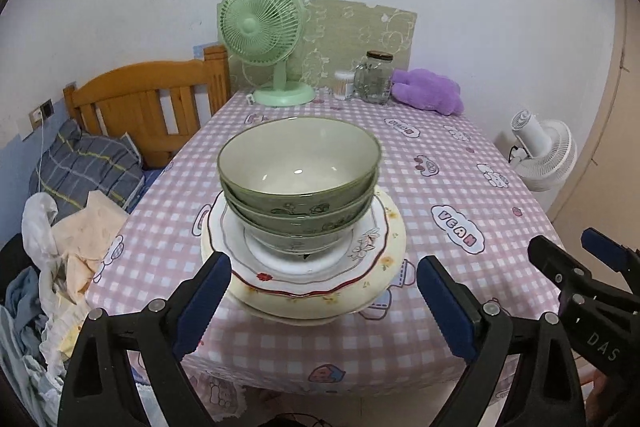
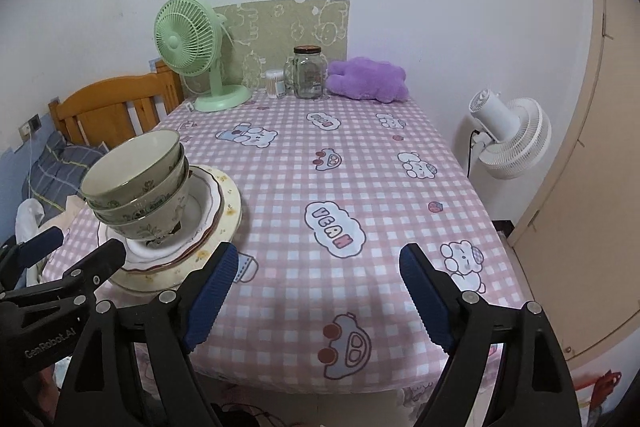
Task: Organize plates and bowls
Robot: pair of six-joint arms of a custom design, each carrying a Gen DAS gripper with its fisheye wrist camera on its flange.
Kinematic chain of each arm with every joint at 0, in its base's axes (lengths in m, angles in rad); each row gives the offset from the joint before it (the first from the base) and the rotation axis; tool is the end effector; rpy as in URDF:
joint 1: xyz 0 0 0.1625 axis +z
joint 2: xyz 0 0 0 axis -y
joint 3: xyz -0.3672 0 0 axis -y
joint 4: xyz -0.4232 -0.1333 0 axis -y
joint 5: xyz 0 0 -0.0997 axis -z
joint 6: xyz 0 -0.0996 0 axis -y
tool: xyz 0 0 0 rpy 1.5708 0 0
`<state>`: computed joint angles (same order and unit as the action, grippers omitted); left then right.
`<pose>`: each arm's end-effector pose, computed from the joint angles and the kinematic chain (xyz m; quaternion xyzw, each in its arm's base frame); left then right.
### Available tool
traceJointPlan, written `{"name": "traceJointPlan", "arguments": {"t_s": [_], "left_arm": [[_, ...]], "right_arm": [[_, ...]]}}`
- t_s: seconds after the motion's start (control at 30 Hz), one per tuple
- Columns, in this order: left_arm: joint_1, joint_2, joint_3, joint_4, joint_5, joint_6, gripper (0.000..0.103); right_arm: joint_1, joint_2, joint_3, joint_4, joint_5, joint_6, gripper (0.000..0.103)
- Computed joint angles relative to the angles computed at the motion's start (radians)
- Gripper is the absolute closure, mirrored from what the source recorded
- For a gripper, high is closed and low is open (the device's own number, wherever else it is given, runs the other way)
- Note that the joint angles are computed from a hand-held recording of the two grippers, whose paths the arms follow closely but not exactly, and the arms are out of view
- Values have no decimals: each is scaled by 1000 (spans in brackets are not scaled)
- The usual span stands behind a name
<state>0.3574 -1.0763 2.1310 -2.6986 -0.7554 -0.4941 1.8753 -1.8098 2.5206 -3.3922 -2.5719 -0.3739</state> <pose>-0.3847 -0.3634 0.0568 0.3093 0.8638 -0.3207 0.2351 0.1450 -0.2964 0.3086 0.0095 -0.7872 0.4481 0.4236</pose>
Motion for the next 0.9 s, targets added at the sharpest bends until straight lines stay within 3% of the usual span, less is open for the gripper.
{"name": "traceJointPlan", "arguments": {"t_s": [0.9], "left_arm": [[-21, -14, 37, -33, 3, -14, 8]], "right_arm": [[-10, -40, 54, -3, 33, 26, 18]]}}
